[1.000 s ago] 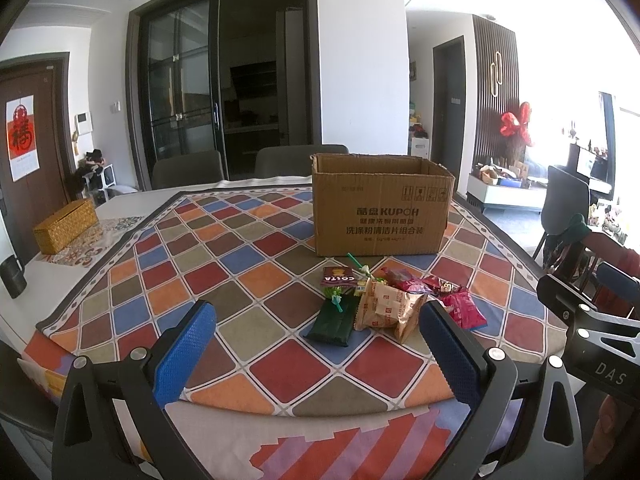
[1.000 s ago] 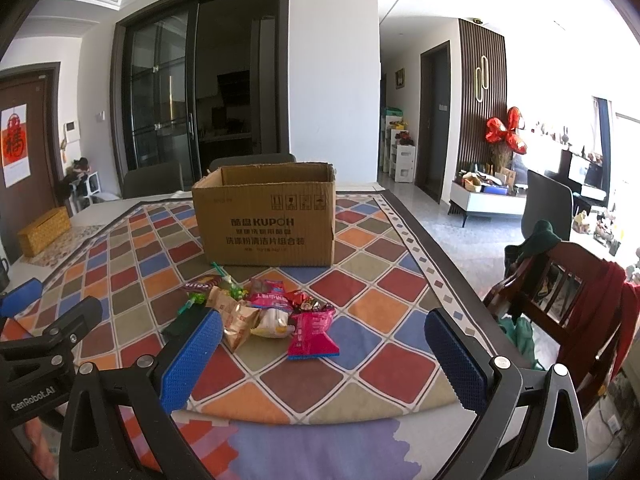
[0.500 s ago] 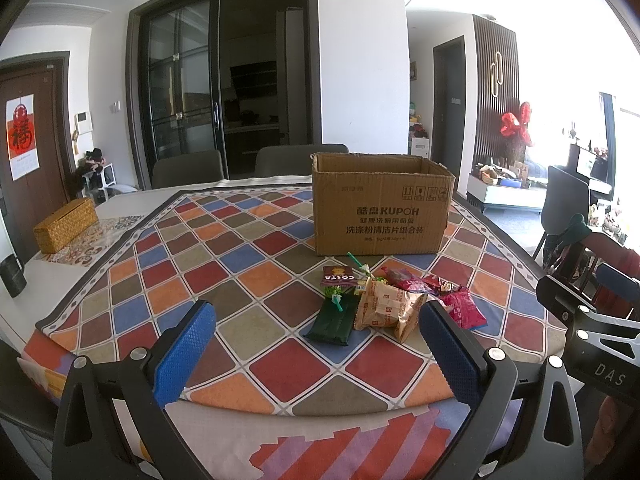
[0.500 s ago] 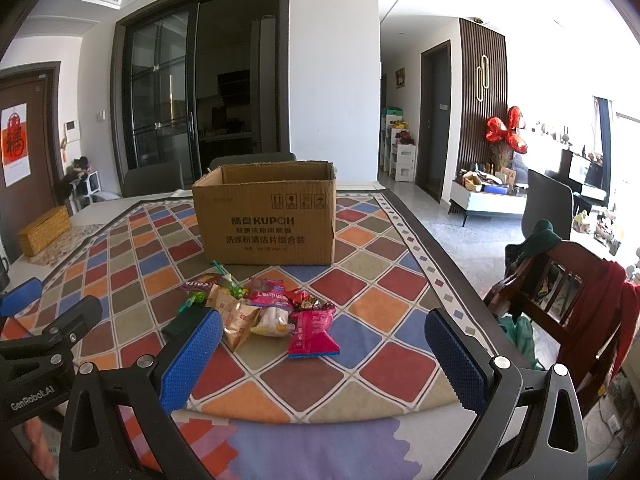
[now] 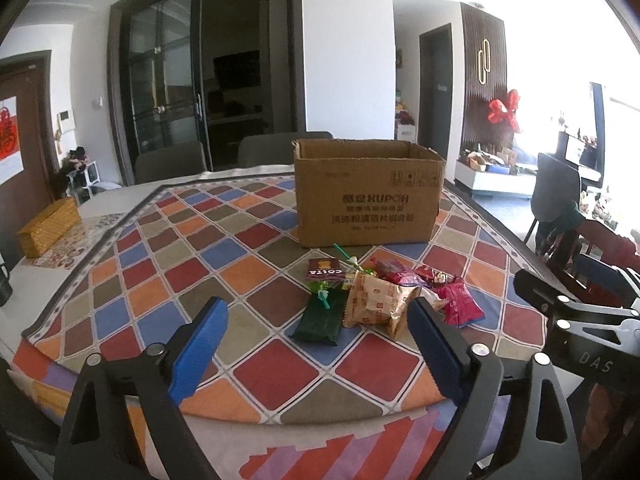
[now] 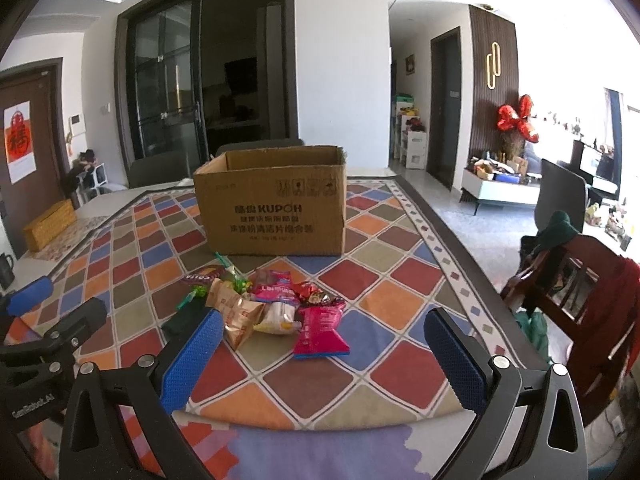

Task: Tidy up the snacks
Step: 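Grasp the pink snack bag with the right tool while the left grasps the tan biscuit packet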

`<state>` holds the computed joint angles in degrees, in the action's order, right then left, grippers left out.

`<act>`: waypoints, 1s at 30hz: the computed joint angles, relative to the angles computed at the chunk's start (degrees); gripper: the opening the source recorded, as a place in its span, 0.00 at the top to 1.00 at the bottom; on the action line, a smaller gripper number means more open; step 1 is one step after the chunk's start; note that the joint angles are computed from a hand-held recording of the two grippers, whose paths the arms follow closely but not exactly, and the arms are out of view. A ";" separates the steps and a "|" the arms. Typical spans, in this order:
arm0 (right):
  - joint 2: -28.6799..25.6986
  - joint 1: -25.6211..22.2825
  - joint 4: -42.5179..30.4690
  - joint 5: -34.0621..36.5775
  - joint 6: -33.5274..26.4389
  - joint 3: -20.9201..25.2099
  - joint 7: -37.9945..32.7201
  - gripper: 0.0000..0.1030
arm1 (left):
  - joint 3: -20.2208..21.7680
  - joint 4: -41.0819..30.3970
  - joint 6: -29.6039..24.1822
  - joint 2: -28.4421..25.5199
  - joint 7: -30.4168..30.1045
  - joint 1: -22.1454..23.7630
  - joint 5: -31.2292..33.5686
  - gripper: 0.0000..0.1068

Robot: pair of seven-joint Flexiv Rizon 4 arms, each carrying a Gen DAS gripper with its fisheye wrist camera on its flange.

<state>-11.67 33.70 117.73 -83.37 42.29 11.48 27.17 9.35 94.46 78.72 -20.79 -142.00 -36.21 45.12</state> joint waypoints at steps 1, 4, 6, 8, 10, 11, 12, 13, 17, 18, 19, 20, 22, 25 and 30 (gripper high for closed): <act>-0.48 -0.34 -0.20 -0.40 0.83 -0.33 -0.27 0.03 | -0.07 -0.32 0.29 -0.61 0.07 0.16 0.08 0.17; -1.71 -0.95 -0.66 -1.18 2.64 -1.01 -0.63 0.05 | -2.12 -0.73 2.26 -2.82 4.68 2.46 -3.36 0.21; -2.59 -1.30 -1.07 -1.32 4.06 -1.41 -0.90 0.08 | -3.15 -0.77 3.45 -4.19 8.36 3.51 -6.59 0.23; -3.55 -1.85 -1.59 -0.82 5.79 -1.94 -1.60 0.11 | -5.71 -0.74 4.67 -5.62 13.58 5.72 -10.82 0.23; -4.77 -2.94 -2.16 -0.18 9.14 -2.70 -2.17 0.13 | -8.52 -1.30 4.96 -7.32 18.85 7.83 -14.58 0.23; -4.92 -2.97 -2.17 0.30 9.59 -2.82 -2.33 0.14 | -10.75 -1.29 5.31 -8.15 22.07 9.56 -16.76 0.23; -5.58 -3.28 -2.45 1.04 10.60 -3.11 -2.83 0.15 | -11.93 -1.94 5.10 -9.18 24.39 10.33 -18.29 0.23; -6.17 -3.53 -2.62 1.47 11.63 -3.44 -3.23 0.17 | -12.39 -2.17 5.28 -9.89 25.98 10.60 -19.27 0.23; -7.69 -3.49 -3.04 3.99 12.76 -4.39 -4.62 0.21 | -15.50 -3.05 6.11 -12.79 32.82 12.55 -23.65 0.23; -7.99 -3.51 -3.14 4.21 13.15 -4.67 -4.70 0.21 | -15.27 -3.56 6.24 -13.53 33.80 12.29 -24.25 0.23; -8.48 -3.55 -3.34 4.31 13.59 -5.01 -4.69 0.22 | -15.25 -3.48 6.38 -13.80 34.64 12.21 -25.02 0.23; -8.69 -3.56 -3.45 4.93 13.85 -5.14 -5.14 0.23 | -16.40 -3.52 6.66 -14.42 36.31 13.02 -26.20 0.24; -9.53 -3.72 -3.86 5.37 15.09 -5.67 -5.50 0.24 | -17.22 -3.72 7.00 -15.31 38.57 13.54 -28.04 0.24; -10.46 -3.71 -4.34 6.93 16.31 -6.10 -7.07 0.26 | -17.43 -4.69 6.82 -16.70 41.58 13.41 -30.32 0.24; -11.52 -3.46 -4.77 9.20 18.03 -7.06 -8.11 0.30 | -19.44 -5.70 5.86 -18.69 46.67 14.34 -35.22 0.28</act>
